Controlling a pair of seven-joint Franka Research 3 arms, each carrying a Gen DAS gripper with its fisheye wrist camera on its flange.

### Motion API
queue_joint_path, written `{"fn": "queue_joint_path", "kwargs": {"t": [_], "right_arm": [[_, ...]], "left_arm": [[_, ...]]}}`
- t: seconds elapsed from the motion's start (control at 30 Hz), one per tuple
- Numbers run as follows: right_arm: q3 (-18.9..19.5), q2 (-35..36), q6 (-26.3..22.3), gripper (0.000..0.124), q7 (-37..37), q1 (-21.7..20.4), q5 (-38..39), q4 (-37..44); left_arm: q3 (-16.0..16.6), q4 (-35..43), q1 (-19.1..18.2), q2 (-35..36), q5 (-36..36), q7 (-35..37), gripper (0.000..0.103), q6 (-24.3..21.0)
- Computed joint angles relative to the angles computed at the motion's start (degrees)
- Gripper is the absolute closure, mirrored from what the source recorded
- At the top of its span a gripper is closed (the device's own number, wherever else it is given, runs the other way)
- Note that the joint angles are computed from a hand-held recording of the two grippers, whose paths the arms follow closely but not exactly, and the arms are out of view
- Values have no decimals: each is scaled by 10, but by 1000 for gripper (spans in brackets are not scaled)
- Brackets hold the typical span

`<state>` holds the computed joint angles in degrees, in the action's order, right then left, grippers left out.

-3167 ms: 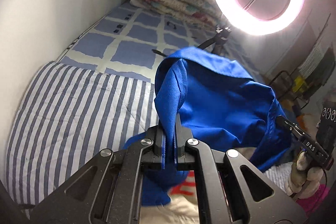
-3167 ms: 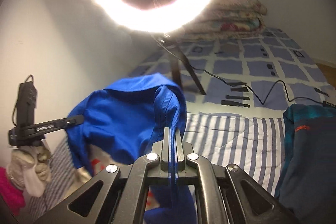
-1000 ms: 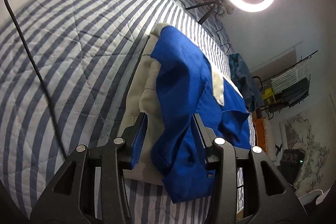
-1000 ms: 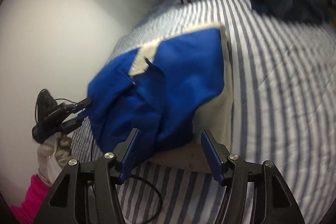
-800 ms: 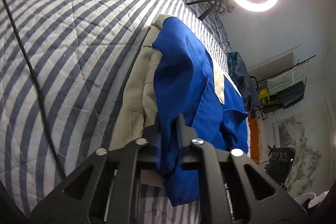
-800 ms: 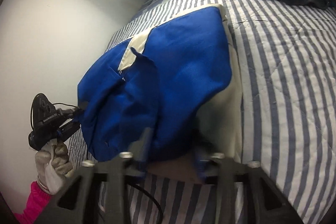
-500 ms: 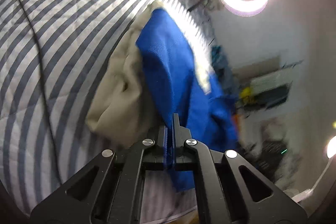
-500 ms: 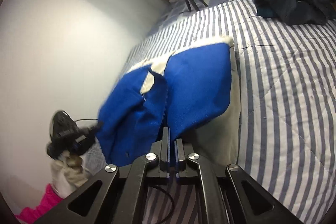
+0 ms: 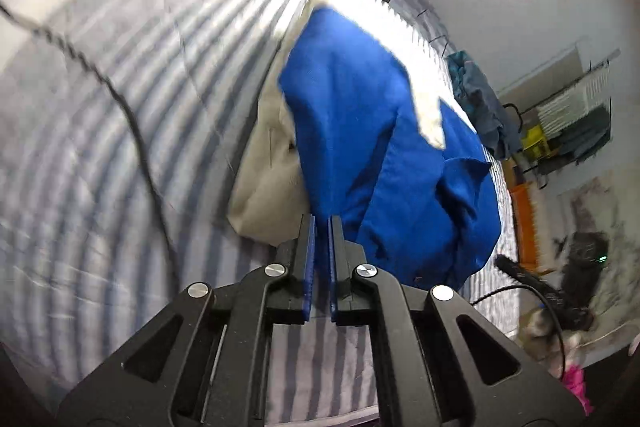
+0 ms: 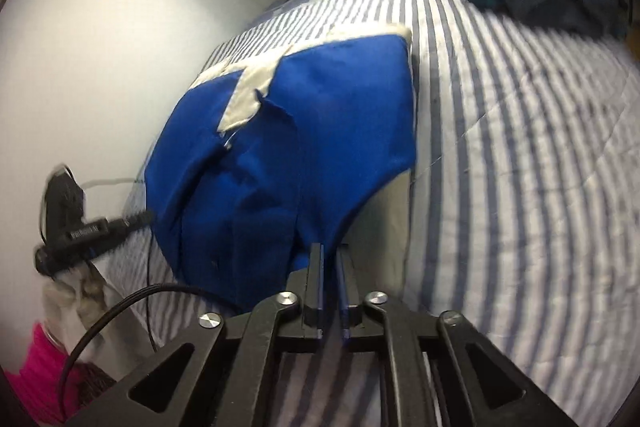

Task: Fold large clothes

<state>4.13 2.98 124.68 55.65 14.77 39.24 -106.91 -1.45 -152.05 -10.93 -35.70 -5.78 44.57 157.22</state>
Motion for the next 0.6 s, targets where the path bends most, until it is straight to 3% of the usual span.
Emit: {"fn": "queue_joint_path", "kwargs": {"t": [0.07, 0.2, 0.43, 0.6], "right_arm": [[-4, -22, 4, 97, -36, -5, 23, -10], [-9, -36, 35, 96, -82, -6, 65, -7], [20, 86, 107, 96, -48, 18, 55, 138], [37, 171, 132, 96, -10, 35, -5, 234]], "left_arm": [[-32, 1, 39, -26, 41, -21, 101, -6], [-70, 47, 103, -9, 125, -55, 101, -12], [-49, 123, 110, 119, 166, -53, 101, 45], [-53, 162, 125, 196, 202, -42, 101, 29]]}}
